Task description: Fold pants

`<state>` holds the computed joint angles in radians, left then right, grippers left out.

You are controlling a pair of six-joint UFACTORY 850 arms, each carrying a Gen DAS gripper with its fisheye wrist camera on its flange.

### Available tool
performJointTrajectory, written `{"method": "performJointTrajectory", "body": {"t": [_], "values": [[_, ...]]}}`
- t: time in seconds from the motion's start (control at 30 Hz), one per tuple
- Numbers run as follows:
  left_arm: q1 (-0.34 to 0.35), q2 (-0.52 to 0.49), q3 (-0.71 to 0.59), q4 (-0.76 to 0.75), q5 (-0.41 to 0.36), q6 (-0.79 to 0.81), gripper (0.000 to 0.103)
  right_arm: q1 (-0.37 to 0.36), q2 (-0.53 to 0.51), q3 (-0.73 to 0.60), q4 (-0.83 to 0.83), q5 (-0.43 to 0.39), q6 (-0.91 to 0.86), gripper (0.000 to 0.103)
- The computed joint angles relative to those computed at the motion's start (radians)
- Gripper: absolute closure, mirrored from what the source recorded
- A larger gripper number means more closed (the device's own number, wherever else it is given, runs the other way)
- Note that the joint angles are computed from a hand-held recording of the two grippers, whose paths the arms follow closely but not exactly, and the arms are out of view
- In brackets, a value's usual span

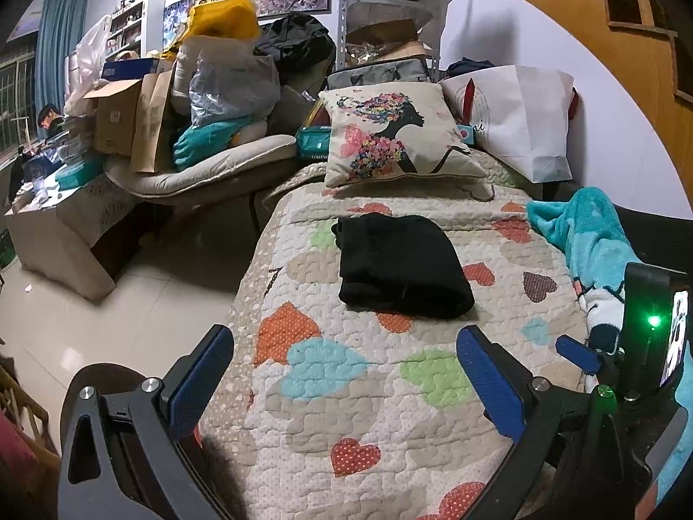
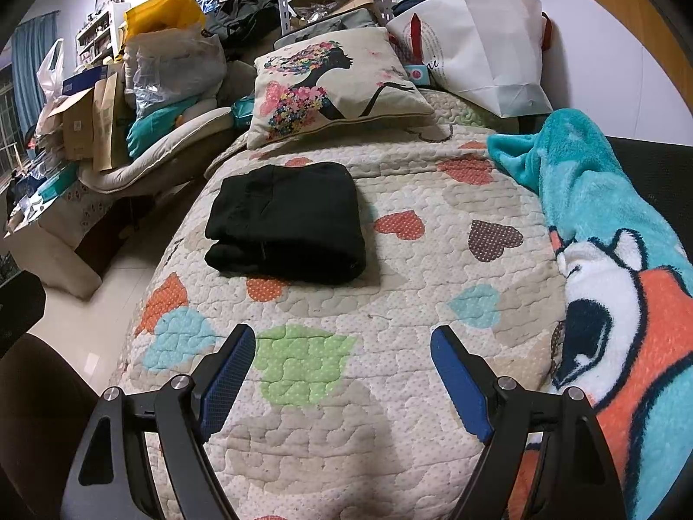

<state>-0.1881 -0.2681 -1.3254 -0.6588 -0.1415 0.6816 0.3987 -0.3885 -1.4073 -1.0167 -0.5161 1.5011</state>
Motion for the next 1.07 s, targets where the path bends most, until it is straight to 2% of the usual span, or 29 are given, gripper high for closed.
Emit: {"method": "performJointTrajectory", "body": {"t": [0.3,0.87,1.07], "values": [[0.003,-0.011,-0.009,0.070,-0.023,-0.079,0.000,0.004,-0.001,-0.001,0.001,-0.005,0.004,0.015],[0.005,-0.015,-0.002,0.105,-0.023,-0.108,0.000,0.009,-0.005,-0.004,0.002,-0.007,-0.001,0.015],[0.016,-0.041,-0.028,0.159,-0.076,-0.168,0.000,-0.001,-0.014,-0.005,0.039,0.017,-0.042,0.015]]}}
